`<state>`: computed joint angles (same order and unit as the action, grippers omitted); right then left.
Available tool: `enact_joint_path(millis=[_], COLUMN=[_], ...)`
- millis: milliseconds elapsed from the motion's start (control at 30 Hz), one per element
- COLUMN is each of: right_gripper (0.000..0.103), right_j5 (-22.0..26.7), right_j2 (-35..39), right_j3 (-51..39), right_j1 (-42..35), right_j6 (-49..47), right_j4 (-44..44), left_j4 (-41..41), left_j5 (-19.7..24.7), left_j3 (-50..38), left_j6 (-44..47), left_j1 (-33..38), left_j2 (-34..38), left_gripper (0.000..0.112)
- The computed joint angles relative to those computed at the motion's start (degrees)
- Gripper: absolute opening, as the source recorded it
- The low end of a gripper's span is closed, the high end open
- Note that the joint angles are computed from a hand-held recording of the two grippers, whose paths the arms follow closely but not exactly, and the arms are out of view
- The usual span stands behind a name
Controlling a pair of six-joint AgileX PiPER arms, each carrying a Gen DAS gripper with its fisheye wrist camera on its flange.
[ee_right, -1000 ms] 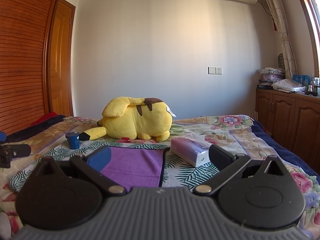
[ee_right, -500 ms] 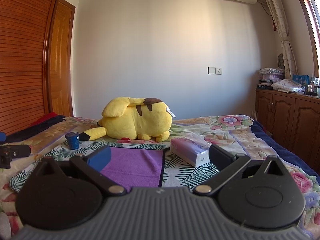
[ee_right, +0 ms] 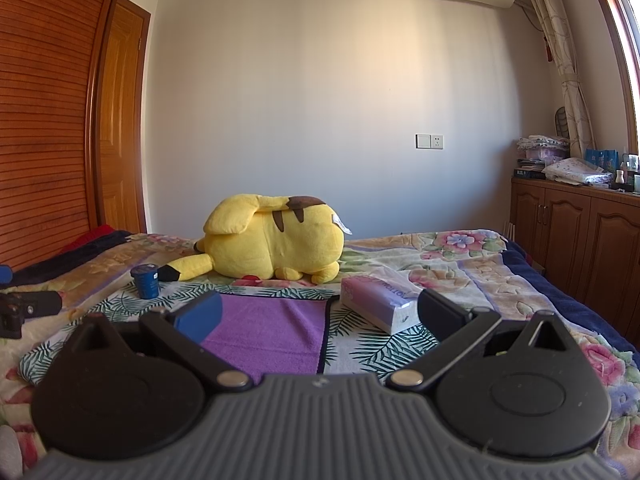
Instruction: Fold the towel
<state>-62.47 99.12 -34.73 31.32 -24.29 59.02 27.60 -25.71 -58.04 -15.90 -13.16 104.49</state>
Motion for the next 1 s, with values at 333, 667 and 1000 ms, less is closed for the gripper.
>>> enact_joint_path(millis=[333, 667, 1000], right_gripper=[0.103, 0.103, 0.103], right_j5=[-0.3, 4.0, 9.5], right_j2=[0.3, 1.4, 3.6], right_j3=[0.5, -3.0, -7.0], right_j1=[0.1, -0.9, -4.2], right_j6=[0.7, -3.9, -6.0], right_j4=[-0.2, -0.4, -2.8], left_j4=[1.3, 4.2, 14.3], left_j5=[-0.3, 5.2, 8.8], left_j3=[0.2, -2.0, -6.8], left_j6=[-0.5, -2.5, -12.7], left_j1=[0.7, -0.3, -0.3], left_j2=[0.6, 1.6, 4.4], left_gripper=[0.087, 0.087, 0.087])
